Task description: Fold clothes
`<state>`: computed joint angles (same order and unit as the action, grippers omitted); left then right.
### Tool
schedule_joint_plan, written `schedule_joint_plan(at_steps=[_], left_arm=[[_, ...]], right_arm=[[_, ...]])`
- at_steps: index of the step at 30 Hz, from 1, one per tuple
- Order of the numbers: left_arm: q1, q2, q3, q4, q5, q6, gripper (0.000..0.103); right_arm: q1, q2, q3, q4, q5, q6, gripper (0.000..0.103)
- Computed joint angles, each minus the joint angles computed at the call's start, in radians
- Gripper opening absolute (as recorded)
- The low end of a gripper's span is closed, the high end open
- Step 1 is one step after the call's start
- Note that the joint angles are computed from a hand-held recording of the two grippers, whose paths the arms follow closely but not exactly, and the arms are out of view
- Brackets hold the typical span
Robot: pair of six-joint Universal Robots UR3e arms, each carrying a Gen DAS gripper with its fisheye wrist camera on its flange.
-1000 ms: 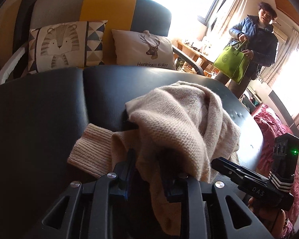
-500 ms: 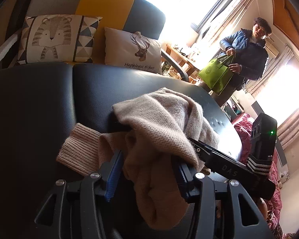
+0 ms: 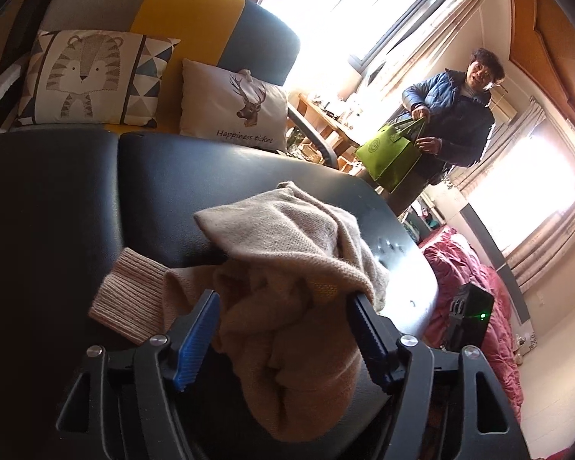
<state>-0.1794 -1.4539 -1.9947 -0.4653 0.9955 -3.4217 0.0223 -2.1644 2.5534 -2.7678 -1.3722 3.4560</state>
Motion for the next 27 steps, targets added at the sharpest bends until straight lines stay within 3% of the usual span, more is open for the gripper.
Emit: schedule_joint_plan(at_steps=[3,5,7,11,13,15,17,18,21,23,25,27], left_arm=[[-0.027,-0.022,0.029,0.013,-0.023,-0.004,0.077],[-0.054,-0.040,0.062,0.011,-0.020,0.001,0.086],[-0.104,-0.072,0.120,-0.007,0.045,0.015,0.086],[-0.241,-0.206,0.322,-0.165,0.335,0.085,0.085],[-0.230,-0.248,0.333,-0.175,0.312,0.071,0.084],[-0.210,-0.286,0.331,-0.168,0.264,0.051,0.072],[-0.212,-0.325,0.344,-0.188,0.264,0.040,0.028],[-0.211,-0.330,0.333,-0.177,0.264,0.036,0.023],[-0.208,-0.319,0.285,-0.126,0.272,0.027,0.016],[-0.214,-0.284,0.259,-0.095,0.298,0.038,0.014],[-0.217,-0.235,0.240,-0.070,0.323,0.057,0.014],[-0.201,-0.175,0.217,-0.048,0.327,0.069,0.013]], right_arm=[[-0.009,-0.001,0.016,-0.005,0.022,0.003,0.014],[-0.009,-0.006,0.024,-0.005,0.023,0.001,0.014],[-0.010,-0.012,0.032,-0.008,0.027,0.005,0.014],[-0.011,-0.028,0.042,-0.010,0.032,0.012,0.014],[-0.017,-0.042,0.048,-0.003,0.038,0.011,0.014],[-0.034,-0.065,0.057,0.013,0.055,0.013,0.014],[-0.048,-0.079,0.060,0.032,0.070,0.011,0.014],[-0.057,-0.089,0.061,0.040,0.078,0.010,0.015],[-0.062,-0.081,0.044,0.027,0.082,0.008,0.027],[-0.018,0.000,0.000,-0.052,0.032,0.028,0.051],[0.022,0.073,-0.048,-0.112,-0.016,0.042,0.061],[0.073,0.182,-0.128,-0.128,-0.070,0.054,0.062]])
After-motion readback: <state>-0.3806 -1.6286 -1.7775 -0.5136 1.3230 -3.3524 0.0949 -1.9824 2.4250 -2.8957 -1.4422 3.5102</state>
